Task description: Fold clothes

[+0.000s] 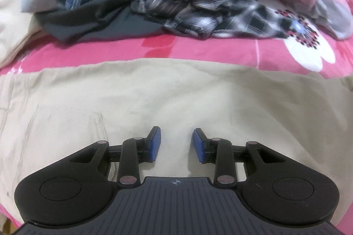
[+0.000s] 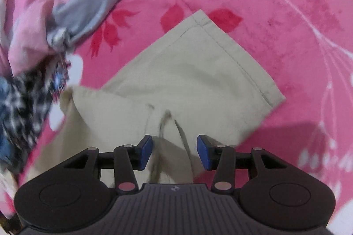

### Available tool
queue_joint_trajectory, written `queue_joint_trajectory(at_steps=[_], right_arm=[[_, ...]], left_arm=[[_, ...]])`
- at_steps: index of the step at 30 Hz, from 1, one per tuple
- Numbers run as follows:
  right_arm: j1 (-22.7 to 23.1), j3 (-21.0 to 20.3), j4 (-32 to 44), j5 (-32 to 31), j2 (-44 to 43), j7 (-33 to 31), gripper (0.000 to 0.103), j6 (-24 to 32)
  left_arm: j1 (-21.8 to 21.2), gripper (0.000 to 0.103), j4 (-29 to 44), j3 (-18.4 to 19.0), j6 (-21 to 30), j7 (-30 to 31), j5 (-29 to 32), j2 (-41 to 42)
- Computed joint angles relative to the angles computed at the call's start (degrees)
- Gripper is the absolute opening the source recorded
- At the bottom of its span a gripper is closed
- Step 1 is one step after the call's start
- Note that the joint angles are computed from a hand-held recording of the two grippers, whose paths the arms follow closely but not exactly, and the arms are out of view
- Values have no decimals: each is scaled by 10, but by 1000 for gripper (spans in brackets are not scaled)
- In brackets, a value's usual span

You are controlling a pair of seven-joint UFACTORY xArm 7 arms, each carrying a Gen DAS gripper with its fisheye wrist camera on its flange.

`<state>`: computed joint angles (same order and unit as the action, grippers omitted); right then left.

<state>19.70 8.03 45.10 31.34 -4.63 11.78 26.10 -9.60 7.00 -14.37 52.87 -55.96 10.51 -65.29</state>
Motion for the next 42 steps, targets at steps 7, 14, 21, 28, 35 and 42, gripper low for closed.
queue_joint_trajectory(at_steps=[7,14,21,28,35,42], right_arm=[[-9,3,49,214,57,-161,37,-2],[-15,14,71,217,59,-216,9,-86],[-35,-16,163,70,154,-121,9,-112],[-133,59,184,167,187,-155,22,-103],[-119,23,84,190,71,-135,39,-87],[-66,-26,-20,216,-47,-60,45,-16]], left_arm=[[8,33,21,-17,0,-30,10,42],[10,34,29,-16,0,-40,22,60],[7,34,32,-15,0,-38,29,71],[5,35,34,-11,-2,-28,36,81],[7,36,34,-16,-6,-34,38,86],[9,37,34,-13,-10,-39,38,89]])
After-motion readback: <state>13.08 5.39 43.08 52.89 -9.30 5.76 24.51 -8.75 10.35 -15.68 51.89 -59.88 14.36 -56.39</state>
